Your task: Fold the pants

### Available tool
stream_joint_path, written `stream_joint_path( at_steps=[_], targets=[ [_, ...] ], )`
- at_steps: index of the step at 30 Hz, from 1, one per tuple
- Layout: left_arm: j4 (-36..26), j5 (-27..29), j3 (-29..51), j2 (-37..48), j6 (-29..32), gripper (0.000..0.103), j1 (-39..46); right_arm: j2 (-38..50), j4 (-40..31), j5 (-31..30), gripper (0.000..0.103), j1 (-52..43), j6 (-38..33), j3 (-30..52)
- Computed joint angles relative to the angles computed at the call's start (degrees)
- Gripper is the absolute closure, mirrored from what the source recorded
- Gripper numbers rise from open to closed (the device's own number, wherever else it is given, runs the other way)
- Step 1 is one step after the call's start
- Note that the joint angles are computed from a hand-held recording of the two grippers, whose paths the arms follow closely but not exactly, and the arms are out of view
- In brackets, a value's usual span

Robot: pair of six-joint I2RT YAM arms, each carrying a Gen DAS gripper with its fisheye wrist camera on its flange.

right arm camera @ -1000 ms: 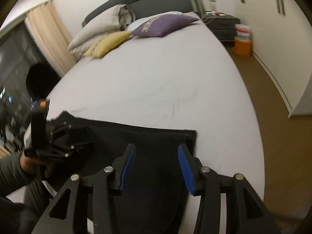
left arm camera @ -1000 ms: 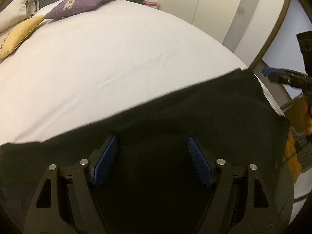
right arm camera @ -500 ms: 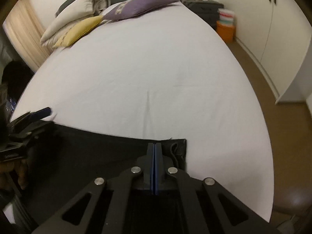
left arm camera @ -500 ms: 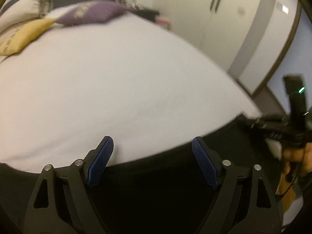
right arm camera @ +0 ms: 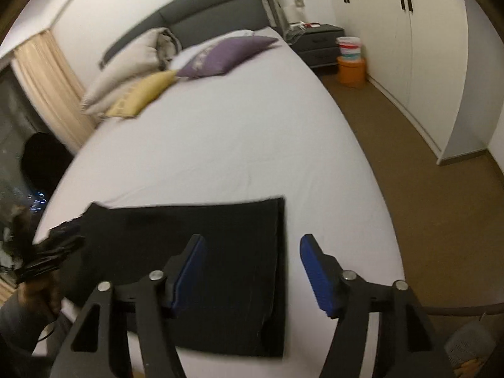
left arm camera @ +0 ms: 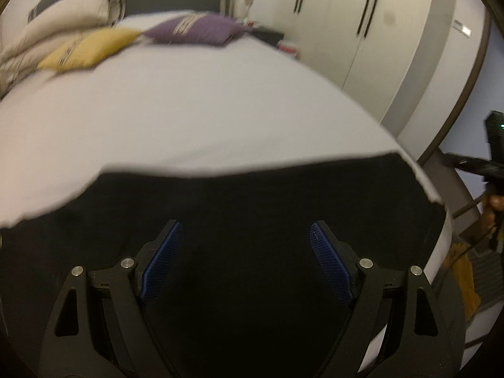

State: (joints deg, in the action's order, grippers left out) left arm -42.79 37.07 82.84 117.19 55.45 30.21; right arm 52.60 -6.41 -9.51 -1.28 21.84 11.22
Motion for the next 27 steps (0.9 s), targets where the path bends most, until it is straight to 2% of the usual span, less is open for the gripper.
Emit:
stream_joint_path(
  at_steps=[1, 3, 6, 8, 10, 12, 13, 15, 17, 19, 20, 22, 24, 26, 27],
  targets=[
    [-0.91, -1.11, 0.69, 1.09, 1.53, 0.02, 1.62, -3.58, -3.02, -2.56, 0.037, -1.48, 0.31, -1.39],
    [-1.57, -2.63, 1.07, 3.15, 3.97, 0.02, 4.04, -6.04, -4.48, -4.31, 0.037, -1.82, 1.73, -3.53],
    [-0.96, -4.59, 0.15, 5.02, 5.28, 0.02, 5.86, -2.88, 0.19, -9.81, 0.038, -3.99, 0.59, -6.98],
    [2.29, -4.62, -2.55, 4.64, 5.61, 0.02, 6.31, 0.36, 3.95, -12.79, 0.039, -6.91, -0.61, -8.39],
    [3.4, -5.21, -3.19, 4.57, 6.11, 0.02, 6.29, 7.83, 11.75, -13.2, 0.05, -7.6, 0.71, -8.75],
    [5.8, -6.01, -6.86, 2.46, 5.47, 0.02, 5.05, 13.79, 16.64, -16.64, 0.057, -8.54, -0.12, -8.8],
    [6.53, -6.16, -7.26, 2.3, 5.37, 0.019, 5.03, 16.98, 18.64, -15.85, 0.063, -6.66, 0.67, -8.06],
    [7.55, -6.23, -8.11, 2.18, 5.35, 0.018, 4.91, 21.68, 20.31, -15.13, 0.064, -5.22, 0.15, -6.99],
    [8.3, -6.49, -8.57, 1.6, 4.53, 0.017, 4.15, 23.27, 21.22, -16.81, 0.07, -6.84, -0.26, -6.94],
    [8.18, -6.62, -9.24, 0.62, 4.4, 0.017, 3.96, 24.87, 21.25, -17.68, 0.09, -7.92, -0.72, -6.22],
    [9.53, -6.97, -10.66, -0.08, 3.04, 0.017, 2.76, 24.34, 19.47, -16.41, 0.095, -7.24, -0.96, -5.59],
    [9.0, -7.26, -10.22, -0.45, 2.42, 0.017, 2.1, 23.37, 16.88, -12.62, 0.096, -3.85, -0.87, -4.44],
    [9.16, -7.55, -10.64, -0.91, 2.17, 0.017, 1.73, 18.04, 8.75, -5.38, 0.097, 2.04, -0.81, -2.51],
    [9.08, -7.69, -10.55, -1.21, 1.63, 0.017, 1.15, 14.05, 3.49, 0.9, 0.099, 6.88, 0.53, -0.95],
    [9.28, -7.85, -10.45, -1.15, 1.18, 0.017, 0.66, 12.21, 1.99, 2.13, 0.099, 7.53, 1.19, -0.79]
  ],
)
